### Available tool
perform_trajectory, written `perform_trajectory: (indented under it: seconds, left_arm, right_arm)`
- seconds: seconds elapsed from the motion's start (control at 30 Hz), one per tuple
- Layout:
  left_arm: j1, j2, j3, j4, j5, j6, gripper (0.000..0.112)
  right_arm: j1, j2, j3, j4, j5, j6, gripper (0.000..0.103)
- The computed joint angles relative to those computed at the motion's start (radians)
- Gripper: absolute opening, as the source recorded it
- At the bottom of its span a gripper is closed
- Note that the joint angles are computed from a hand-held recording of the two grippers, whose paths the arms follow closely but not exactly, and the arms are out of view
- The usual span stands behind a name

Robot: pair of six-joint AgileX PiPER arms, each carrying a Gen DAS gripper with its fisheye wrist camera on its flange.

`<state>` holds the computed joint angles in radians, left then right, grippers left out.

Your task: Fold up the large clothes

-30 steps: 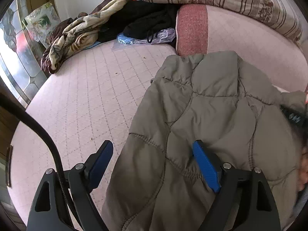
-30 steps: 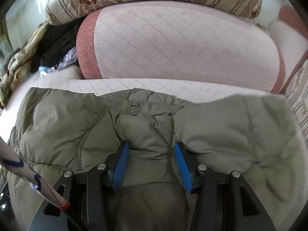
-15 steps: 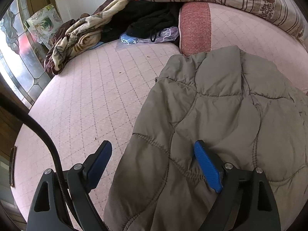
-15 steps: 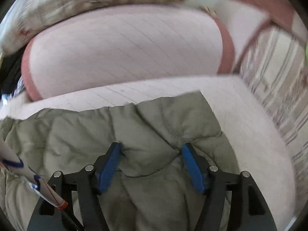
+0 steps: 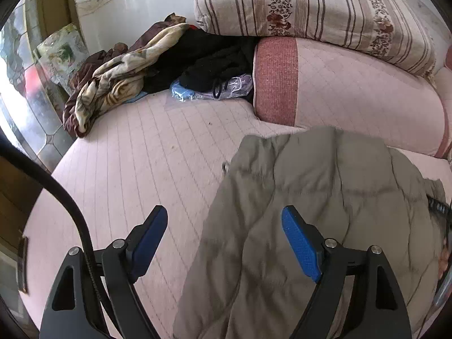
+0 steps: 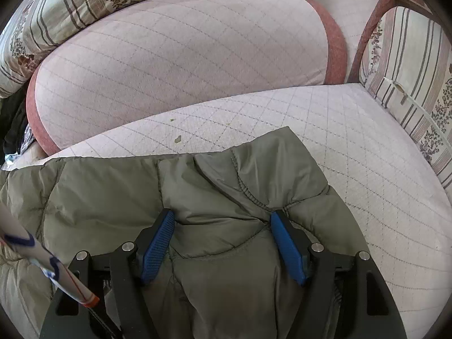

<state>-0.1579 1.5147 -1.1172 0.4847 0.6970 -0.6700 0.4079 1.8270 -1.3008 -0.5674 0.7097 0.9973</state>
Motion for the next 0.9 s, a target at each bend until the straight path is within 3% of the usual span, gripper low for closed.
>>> perform_trajectory:
  seconds: [0.07,0.17,0.37,0.53,0.57,0.67,0.77,0.9]
  left_arm:
    - [0.023,0.113,-0.123,-0.08,0.049,0.103,0.082]
    - [0.063,0.263,-0.24,-0.108,0.098,0.101,0.082]
    - [0.168,0.398,-0.282,-0.285,0.053,0.171,0.083]
    - [0.189,0.386,-0.279,-0.351,0.049,0.219,0.079]
    - [0.188,0.356,-0.267,-0.364,0.041,0.227,0.074]
    - [0.158,0.261,-0.223,-0.399,0.019,0.22,0.074]
    - [0.074,0.236,-0.262,-0.408,0.035,0.242,0.074]
    - [-0.091,0.345,-0.377,-0.297,0.114,0.22,0.074]
  right_arm:
    - [-0.002,-0.003,0.007,0.002,-0.008,0.002,0.074]
    - [-0.012,-0.006,0.017,0.017,-0.028,-0.008,0.075]
    - [-0.034,0.003,0.016,0.057,-0.068,-0.035,0.077]
    - [-0.035,0.011,0.014,0.05,-0.079,-0.027,0.078]
    - [-0.035,0.011,0.015,0.05,-0.082,-0.026,0.078]
    - [-0.033,0.012,0.014,0.046,-0.08,-0.022,0.078]
    - [-0.03,0.013,0.014,0.039,-0.08,-0.012,0.078]
    - [-0.031,0.01,0.02,0.037,-0.086,-0.007,0.078]
